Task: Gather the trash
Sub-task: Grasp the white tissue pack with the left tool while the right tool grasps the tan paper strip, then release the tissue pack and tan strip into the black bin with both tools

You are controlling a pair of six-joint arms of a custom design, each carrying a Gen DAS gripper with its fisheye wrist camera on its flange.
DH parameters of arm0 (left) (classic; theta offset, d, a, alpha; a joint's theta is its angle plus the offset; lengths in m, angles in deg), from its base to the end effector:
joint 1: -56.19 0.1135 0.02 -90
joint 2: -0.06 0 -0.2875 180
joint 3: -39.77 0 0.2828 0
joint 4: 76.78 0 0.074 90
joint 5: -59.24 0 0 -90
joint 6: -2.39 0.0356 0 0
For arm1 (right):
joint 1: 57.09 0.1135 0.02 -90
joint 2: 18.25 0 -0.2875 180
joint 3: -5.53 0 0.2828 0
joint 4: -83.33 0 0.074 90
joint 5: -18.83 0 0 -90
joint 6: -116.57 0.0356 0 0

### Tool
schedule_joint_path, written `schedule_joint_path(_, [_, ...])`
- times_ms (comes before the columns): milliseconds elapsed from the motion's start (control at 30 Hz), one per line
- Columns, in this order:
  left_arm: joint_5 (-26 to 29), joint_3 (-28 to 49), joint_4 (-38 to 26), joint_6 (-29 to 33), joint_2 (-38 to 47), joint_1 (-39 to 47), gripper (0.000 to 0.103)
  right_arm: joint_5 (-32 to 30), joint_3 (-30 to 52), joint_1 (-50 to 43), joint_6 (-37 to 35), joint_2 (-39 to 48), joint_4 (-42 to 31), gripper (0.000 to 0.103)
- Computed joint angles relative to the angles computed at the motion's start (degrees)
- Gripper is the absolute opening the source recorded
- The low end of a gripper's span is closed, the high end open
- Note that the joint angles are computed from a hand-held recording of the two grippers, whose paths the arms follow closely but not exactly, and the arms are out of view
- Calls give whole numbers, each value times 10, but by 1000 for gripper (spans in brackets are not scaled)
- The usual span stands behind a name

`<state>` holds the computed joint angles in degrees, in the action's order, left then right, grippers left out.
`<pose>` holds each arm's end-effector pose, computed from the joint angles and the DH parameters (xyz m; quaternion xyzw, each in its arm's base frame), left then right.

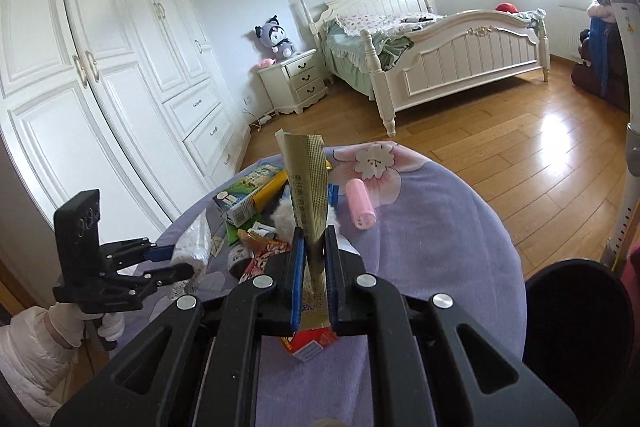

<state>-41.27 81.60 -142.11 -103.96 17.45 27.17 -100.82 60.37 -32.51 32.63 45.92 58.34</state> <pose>0.0779 -0.0358 0.2451 0.0621 0.9044 -0.0827 0.4139 0.2295 0.1244 0.2673 -0.2555 0.8245 0.3375 0.3756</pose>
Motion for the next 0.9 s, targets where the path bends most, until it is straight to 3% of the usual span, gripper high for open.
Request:
schedule_joint_path(100, [-127, 24, 13, -105, 44, -169, 45, -5, -22, -13, 12, -21, 12, 10])
schedule_joint_path(167, [-177, 36, 35, -139, 81, -234, 45, -4, -37, -28, 23, -38, 26, 10])
schedule_joint_path(300, [-242, 51, 142, -147, 201, -317, 45, 19, -77, -65, 42, -90, 45, 10])
schedule_joint_path(400, [-207, 59, 255, -140, 285, -321, 45, 65, -107, -91, 39, -125, 55, 10])
schedule_joint_path(633, [-111, 132, 470, -122, 514, -315, 45, 97, -156, -213, 10, -159, 76, 11])
schedule_joint_path(767, [-64, 198, 531, -107, 636, -304, 45, 113, -173, -259, -18, -126, 106, 11])
schedule_joint_path(900, [-30, 274, 531, -106, 738, -295, 45, 106, -190, -307, -47, -79, 136, 11])
